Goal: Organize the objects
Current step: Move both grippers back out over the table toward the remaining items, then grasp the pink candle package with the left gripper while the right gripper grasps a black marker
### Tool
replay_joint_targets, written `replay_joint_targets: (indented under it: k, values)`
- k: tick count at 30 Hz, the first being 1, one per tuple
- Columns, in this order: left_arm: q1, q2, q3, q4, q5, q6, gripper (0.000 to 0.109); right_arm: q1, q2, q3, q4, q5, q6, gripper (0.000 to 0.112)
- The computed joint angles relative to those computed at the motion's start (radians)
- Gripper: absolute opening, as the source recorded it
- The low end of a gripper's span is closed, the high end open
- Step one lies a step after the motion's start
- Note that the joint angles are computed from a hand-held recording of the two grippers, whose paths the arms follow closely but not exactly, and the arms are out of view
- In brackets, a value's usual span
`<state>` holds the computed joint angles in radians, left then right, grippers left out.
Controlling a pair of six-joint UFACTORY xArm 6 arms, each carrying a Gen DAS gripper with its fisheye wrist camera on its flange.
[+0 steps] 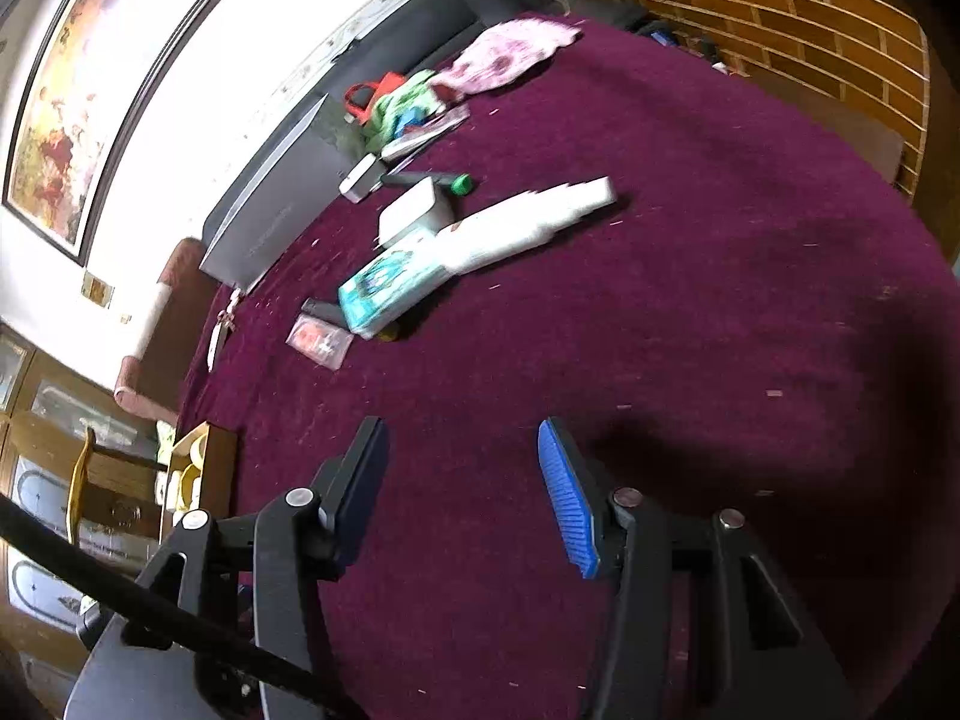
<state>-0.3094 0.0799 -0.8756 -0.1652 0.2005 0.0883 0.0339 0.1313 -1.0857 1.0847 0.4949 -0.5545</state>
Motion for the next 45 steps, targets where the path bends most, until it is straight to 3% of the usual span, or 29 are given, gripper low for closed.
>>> replay_joint_targets:
  k: [3, 5, 7, 11, 17, 23, 27, 28, 31, 33, 35, 39, 45]
  values:
    - [-0.011, 0.012, -0.016, -0.115, 0.015, 0.120, 0.083, 0.029, 0.037, -0.050, -0.003, 0.034, 0.003, 0.050]
    - [-0.017, 0.019, -0.029, -0.117, 0.038, 0.147, 0.095, 0.048, 0.067, -0.093, 0.007, 0.067, -0.001, 0.050]
    - [-0.022, 0.030, -0.043, -0.070, 0.063, 0.134, 0.101, 0.064, 0.103, -0.147, 0.027, 0.104, -0.011, 0.050]
    - [-0.024, 0.038, -0.049, 0.080, 0.068, 0.016, 0.101, 0.118, 0.205, -0.307, -0.053, 0.107, 0.039, 0.051]
    - [-0.028, 0.032, -0.041, -0.034, 0.058, 0.115, 0.101, 0.180, 0.448, -0.667, -0.436, 0.152, 0.348, 0.051]
    - [-0.029, 0.034, -0.040, -0.073, 0.051, 0.154, 0.101, 0.187, 0.693, -1.021, -0.626, 0.312, 0.563, 0.051]
    - [-0.030, 0.037, -0.038, -0.072, 0.042, 0.162, 0.101, 0.165, 0.737, -1.083, -0.475, 0.465, 0.489, 0.054]
    - [-0.030, 0.038, -0.039, -0.065, 0.040, 0.157, 0.101, 0.162, 0.719, -1.054, -0.442, 0.469, 0.458, 0.056]
    - [-0.029, 0.040, -0.040, -0.064, 0.037, 0.158, 0.101, 0.133, 0.679, -0.983, -0.276, 0.633, 0.332, 0.057]
    - [-0.030, 0.038, -0.035, -0.053, 0.034, 0.147, 0.101, 0.123, 0.640, -0.914, -0.225, 0.683, 0.282, 0.057]
    - [-0.030, 0.038, -0.035, -0.040, 0.035, 0.137, 0.101, 0.130, 0.565, -0.802, -0.227, 0.619, 0.234, 0.057]
    - [-0.031, 0.040, -0.038, -0.051, 0.034, 0.145, 0.101, 0.198, 0.418, -0.586, -0.451, 0.319, 0.257, 0.057]
    - [-0.030, 0.038, -0.037, -0.039, 0.036, 0.134, 0.101, 0.244, 0.376, -0.507, -0.738, 0.186, 0.360, 0.051]
